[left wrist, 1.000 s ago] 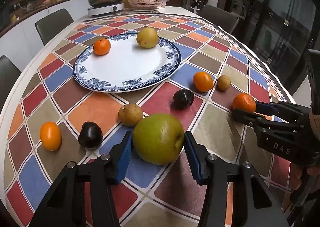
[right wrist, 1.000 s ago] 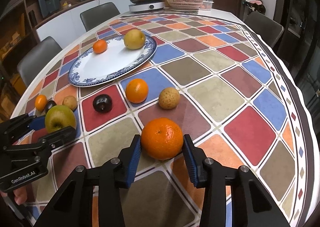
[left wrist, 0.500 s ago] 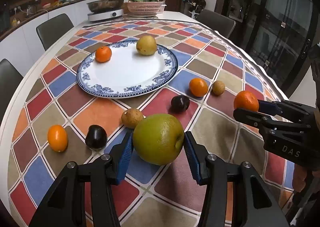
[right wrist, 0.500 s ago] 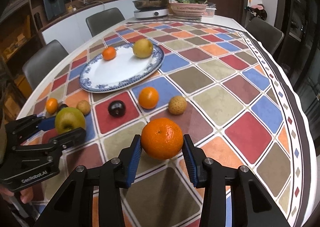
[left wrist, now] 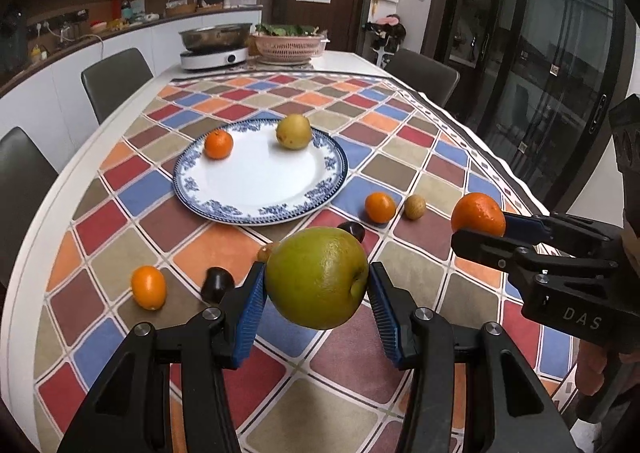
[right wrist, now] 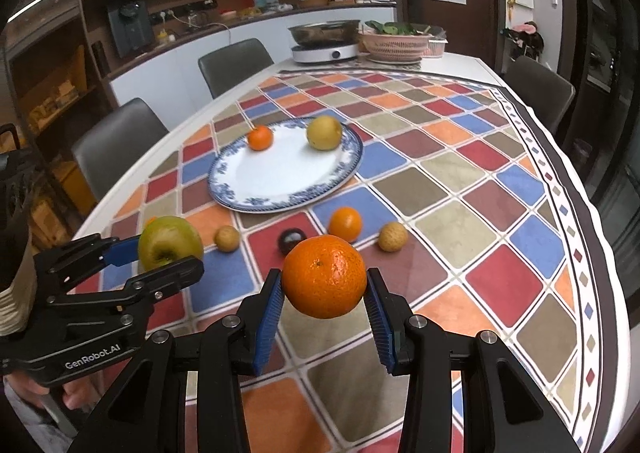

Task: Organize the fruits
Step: 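Carry the mandarin with the right tool while the left tool carries the green apple to the plate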

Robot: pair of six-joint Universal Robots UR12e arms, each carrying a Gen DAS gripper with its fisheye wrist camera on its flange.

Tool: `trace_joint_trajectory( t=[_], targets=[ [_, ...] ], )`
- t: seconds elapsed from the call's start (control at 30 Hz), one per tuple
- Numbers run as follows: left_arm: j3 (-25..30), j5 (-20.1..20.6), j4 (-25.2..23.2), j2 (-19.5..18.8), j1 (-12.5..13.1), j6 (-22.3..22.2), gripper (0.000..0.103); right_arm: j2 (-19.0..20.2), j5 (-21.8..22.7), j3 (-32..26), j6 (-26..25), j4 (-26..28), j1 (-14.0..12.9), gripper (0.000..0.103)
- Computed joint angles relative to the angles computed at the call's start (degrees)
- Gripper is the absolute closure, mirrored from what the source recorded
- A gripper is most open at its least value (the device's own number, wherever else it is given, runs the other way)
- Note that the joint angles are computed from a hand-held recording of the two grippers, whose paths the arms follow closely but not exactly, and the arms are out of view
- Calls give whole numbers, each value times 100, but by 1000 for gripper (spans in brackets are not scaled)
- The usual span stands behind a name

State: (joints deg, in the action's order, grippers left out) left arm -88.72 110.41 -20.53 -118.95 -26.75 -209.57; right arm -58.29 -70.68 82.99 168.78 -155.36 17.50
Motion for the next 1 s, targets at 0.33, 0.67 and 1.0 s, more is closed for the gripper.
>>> trace_joint_trajectory(
  t=[0.33, 0.67, 1.0],
  targets=[
    [-149, 129, 315, 205, -6, 49, 53, -120, 190, 20, 83, -205, 41, 61],
    [-201, 304, 605, 333, 56, 320, 53, -115, 267, -163, 80, -332, 120, 61],
    [-90, 379, 671, 326, 220, 517, 53, 129, 393, -674, 100, -230, 198, 61]
  ],
)
